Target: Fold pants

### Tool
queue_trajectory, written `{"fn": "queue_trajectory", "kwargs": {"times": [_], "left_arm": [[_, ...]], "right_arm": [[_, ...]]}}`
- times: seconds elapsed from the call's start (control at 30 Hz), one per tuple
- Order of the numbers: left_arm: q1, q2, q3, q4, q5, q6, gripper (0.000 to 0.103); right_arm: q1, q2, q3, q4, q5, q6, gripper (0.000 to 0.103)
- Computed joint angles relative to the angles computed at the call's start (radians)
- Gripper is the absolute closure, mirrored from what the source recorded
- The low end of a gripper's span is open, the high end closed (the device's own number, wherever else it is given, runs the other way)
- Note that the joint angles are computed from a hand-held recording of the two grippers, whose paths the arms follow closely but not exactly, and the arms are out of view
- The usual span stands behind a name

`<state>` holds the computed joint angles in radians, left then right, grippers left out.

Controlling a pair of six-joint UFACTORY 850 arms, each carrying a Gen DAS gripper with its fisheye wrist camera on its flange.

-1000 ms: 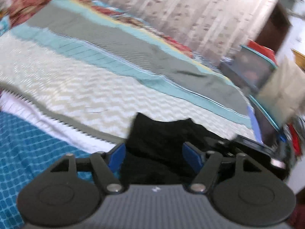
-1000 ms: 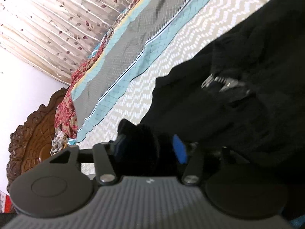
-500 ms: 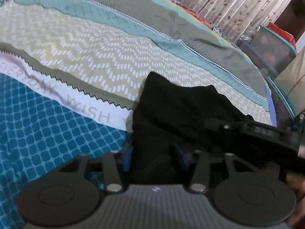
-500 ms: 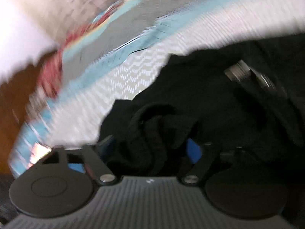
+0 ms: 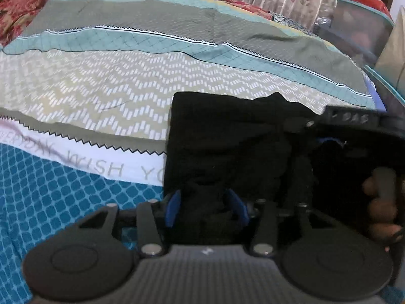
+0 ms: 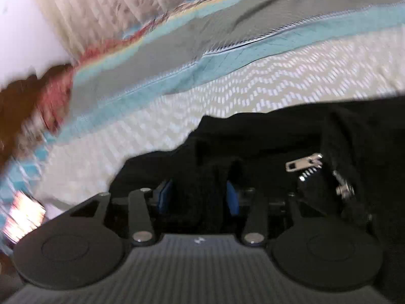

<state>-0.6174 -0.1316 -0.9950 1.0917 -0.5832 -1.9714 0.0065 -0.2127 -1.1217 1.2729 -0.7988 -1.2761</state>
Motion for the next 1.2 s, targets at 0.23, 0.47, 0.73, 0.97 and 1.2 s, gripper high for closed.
{"fn": "queue_trajectory", "kwargs": {"times": [0.23, 0.47, 0.73, 0.97, 1.2], "left_arm": [[0.009, 0.001, -0.03, -0.161, -0.039, 0.119, 0.043], [-0.009, -0.01, -0.075, -0.257, -0.111, 0.207, 0.043], [-0.055, -0.012, -0.108, -0.277, -0.202, 0.229, 0.042], [-0.09, -0.014, -0.121, -0.28, -0.252, 0.233, 0.041], [-0.113, -0.017, -0.131, -0.274, -0.291, 0.232, 0.041]], "right_arm": [[-0.038, 0.085, 0.08, 0.204, -0.055, -0.299, 0.053], [0.02, 0.048, 0.079, -0.033, 0.095, -0.193, 0.053], [-0.045, 0.09, 0.098, -0.007, 0.047, -0.155, 0.05], [-0.108, 0.159, 0.172, -0.078, -0.005, -0.087, 0.05], [-0.132, 0.183, 0.187, -0.083, -0.03, -0.077, 0.05]]}}
